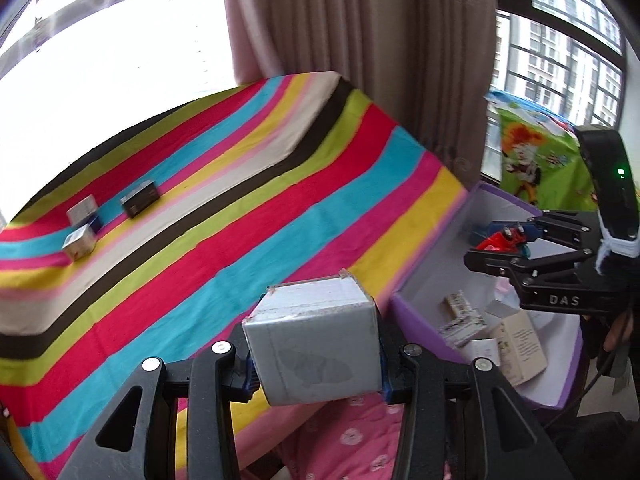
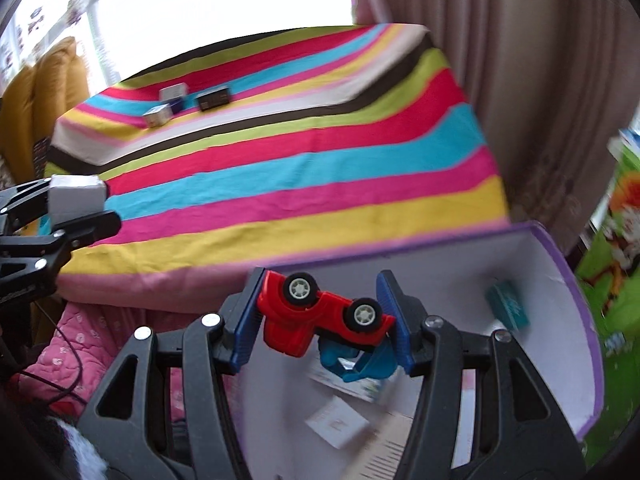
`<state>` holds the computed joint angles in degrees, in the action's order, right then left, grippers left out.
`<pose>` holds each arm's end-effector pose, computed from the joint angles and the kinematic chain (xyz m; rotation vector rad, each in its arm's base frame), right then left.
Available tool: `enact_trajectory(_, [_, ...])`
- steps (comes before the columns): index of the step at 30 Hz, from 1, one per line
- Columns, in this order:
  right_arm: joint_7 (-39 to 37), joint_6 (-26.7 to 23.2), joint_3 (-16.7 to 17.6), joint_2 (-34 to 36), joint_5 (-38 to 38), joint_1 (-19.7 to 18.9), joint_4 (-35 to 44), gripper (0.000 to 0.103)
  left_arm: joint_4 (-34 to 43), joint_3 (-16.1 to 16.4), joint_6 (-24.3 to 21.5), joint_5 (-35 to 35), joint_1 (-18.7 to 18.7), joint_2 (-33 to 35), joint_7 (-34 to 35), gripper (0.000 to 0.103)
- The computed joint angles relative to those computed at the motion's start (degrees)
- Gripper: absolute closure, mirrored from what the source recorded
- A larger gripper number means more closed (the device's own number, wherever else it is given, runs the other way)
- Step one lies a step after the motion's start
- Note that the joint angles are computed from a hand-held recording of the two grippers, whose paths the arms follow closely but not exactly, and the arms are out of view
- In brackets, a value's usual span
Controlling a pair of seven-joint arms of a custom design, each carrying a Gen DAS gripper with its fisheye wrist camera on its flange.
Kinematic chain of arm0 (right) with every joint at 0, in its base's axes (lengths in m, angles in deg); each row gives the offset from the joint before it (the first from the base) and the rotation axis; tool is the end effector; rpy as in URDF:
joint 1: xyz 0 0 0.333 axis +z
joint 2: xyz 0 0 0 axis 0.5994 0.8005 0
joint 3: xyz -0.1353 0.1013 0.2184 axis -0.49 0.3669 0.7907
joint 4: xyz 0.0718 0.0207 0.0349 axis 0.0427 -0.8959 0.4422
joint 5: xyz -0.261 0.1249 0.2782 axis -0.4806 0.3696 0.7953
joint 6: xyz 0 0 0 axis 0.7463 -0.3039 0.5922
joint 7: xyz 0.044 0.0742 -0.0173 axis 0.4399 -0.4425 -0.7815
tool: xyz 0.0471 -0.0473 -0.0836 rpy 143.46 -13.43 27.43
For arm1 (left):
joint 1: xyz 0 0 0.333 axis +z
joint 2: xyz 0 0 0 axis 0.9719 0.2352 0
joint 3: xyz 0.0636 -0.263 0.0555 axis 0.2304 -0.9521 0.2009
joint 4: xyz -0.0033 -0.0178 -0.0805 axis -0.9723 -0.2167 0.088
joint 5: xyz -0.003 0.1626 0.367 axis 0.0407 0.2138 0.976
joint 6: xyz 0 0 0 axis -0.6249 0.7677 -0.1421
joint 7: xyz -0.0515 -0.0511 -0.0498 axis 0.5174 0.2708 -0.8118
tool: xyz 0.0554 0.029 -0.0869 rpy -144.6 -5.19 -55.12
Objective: Organize rigid objects
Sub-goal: 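Carry the red toy car and small white box over the purple-rimmed storage box, then open both tools to drop the car and box into the storage box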
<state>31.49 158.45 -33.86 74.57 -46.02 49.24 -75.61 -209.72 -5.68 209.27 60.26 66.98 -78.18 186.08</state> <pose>0.7092 0.2757 0.4094 -2.1116 1.1962 -0.3852 0.5670 -0.2045 0.4693 -1.3154 2.1787 -0.8376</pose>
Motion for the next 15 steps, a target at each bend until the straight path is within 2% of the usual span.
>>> enact_trajectory(3, [1.58, 1.47, -1.07, -1.73, 0.21, -0.86, -2.85, 0.044, 2.22, -0.96, -2.1, -4.42, -0.95, 1.1, 5.3, 0.059])
enact_trajectory(6, [2.57, 3.09, -1.36, -3.49, 0.51, -2.03, -5.7, 0.044, 4.15, -1.58, -3.85, -5.49, -1.9, 2.35, 7.55, 0.059])
enact_trajectory(10, [3.32, 4.84, -1.53, -5.89, 0.73, -3.71, -9.43, 0.044, 7.02, -2.52, -7.04, -5.66, -3.49, 4.47, 10.12, 0.059])
enact_trajectory(15, [6.41, 6.06, -3.54, -7.68, -1.13, -4.21, -12.57, 0.044, 10.42, -3.66, -11.01, -5.34, -5.54, 7.76, 13.69, 0.059])
